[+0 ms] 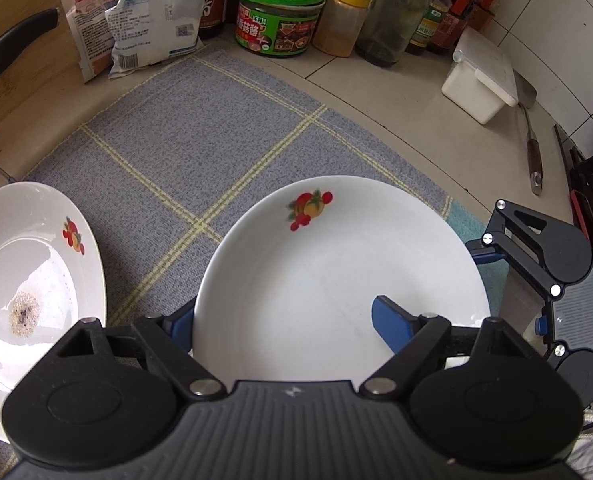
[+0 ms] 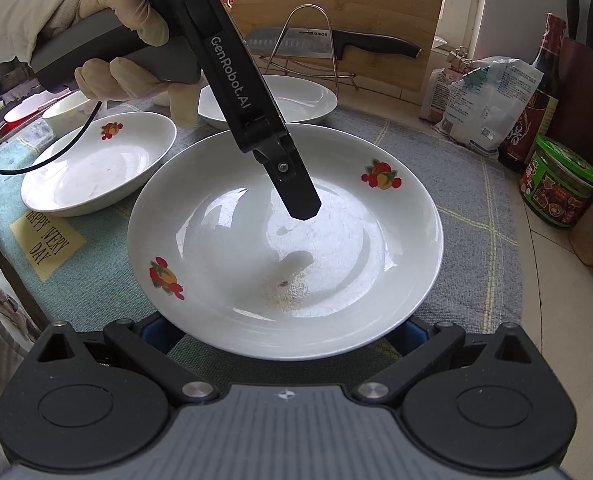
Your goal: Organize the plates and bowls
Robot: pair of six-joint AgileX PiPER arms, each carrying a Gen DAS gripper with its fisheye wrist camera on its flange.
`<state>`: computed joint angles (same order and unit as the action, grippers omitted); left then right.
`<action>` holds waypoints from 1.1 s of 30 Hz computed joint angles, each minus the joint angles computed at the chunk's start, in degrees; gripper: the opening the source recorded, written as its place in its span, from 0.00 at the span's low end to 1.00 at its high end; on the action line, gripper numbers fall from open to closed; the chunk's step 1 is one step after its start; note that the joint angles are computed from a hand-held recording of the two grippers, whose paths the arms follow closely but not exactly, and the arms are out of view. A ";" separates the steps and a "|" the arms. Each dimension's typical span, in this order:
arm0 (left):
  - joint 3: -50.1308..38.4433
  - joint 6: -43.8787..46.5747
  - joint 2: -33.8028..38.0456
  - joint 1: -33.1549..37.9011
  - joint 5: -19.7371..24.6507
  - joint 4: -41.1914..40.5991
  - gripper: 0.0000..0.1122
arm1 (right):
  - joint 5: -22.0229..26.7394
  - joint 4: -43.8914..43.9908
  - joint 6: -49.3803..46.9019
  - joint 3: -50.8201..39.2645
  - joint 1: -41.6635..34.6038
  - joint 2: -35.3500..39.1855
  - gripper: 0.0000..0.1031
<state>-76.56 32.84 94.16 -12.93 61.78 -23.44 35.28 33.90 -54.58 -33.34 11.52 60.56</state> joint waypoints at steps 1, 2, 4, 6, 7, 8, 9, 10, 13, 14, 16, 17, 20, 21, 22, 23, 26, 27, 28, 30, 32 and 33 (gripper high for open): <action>-0.52 -0.22 0.47 -0.11 -0.11 0.06 0.77 | 0.43 0.60 -1.20 -0.45 -0.84 0.57 1.00; -1.22 -0.53 0.98 -0.23 -0.08 0.06 0.77 | 0.56 1.08 -2.25 -0.78 -1.44 1.00 1.00; -2.57 -1.51 1.96 -0.63 -0.19 0.18 0.77 | 0.93 2.33 -4.58 -1.48 -2.72 1.97 1.00; -3.98 -2.41 2.93 -1.11 -0.30 0.54 0.77 | 1.70 3.82 -7.15 -2.47 -4.32 3.36 1.00; -4.61 -2.77 3.34 -1.31 -0.32 0.70 0.77 | 1.98 4.44 -8.42 -2.94 -5.05 4.00 1.00; -5.63 -3.01 4.06 -1.42 -0.27 0.77 0.77 | 2.08 4.84 -9.30 -3.29 -5.49 4.48 1.00; -6.56 -3.38 4.69 -1.52 -0.17 0.82 0.77 | 2.23 5.18 -10.15 -3.72 -5.96 4.99 1.00; -7.36 -3.74 5.25 -1.68 -0.19 0.88 0.77 | 2.41 5.60 -11.07 -4.27 -6.49 5.69 1.00; -9.74 -4.43 7.05 -2.11 -0.32 1.01 0.77 | 3.09 7.41 -14.42 -5.66 -8.43 7.54 1.00; -10.49 -4.70 7.64 -2.29 -0.40 1.13 0.77 | 3.32 7.77 -15.23 -6.44 -9.07 8.50 1.00; -11.74 -4.90 8.76 -2.60 -0.78 1.19 0.77 | 3.19 8.26 -16.60 -7.23 -9.84 9.65 1.00; -12.65 -4.87 9.58 -2.69 -0.83 1.18 0.77 | 3.05 8.41 -17.08 -7.54 -10.08 10.10 1.00; -15.18 -5.05 11.82 -3.12 -0.62 1.47 0.77 | 3.11 9.26 -19.04 -9.06 -11.36 12.28 1.00; -15.92 -5.11 12.53 -3.30 -0.63 1.55 0.77 | 3.09 9.33 -19.39 -9.37 -11.64 12.75 1.00; -17.01 -5.43 13.39 -3.56 -0.47 1.75 0.77 | 3.05 9.40 -19.77 -9.65 -11.90 13.18 1.00; -17.98 -5.84 14.08 -3.78 -0.26 1.92 0.77 | 2.93 9.61 -20.50 -10.19 -12.34 14.05 1.00; -21.59 -6.67 16.72 -4.24 0.54 1.98 0.77 | 2.71 9.88 -21.46 -11.10 -13.14 15.58 1.00; -22.70 -6.93 17.45 -4.42 0.82 2.08 0.77 | 2.62 10.20 -21.86 -11.66 -13.47 16.55 1.00; -23.88 -7.06 18.26 -4.64 1.05 2.23 0.77 | 2.61 10.46 -22.20 -12.06 -13.79 17.24 1.00; -25.69 -7.57 19.52 -5.15 1.35 2.79 0.77 | 2.53 10.81 -22.64 -12.91 -14.26 18.52 1.00; -27.31 -8.10 20.71 -5.38 1.67 2.97 0.77 | 2.44 10.92 -22.95 -13.41 -14.65 19.28 1.00; -27.82 -8.25 21.17 -5.44 1.72 2.98 0.77 | 2.43 10.97 -23.11 -13.63 -14.85 19.63 1.00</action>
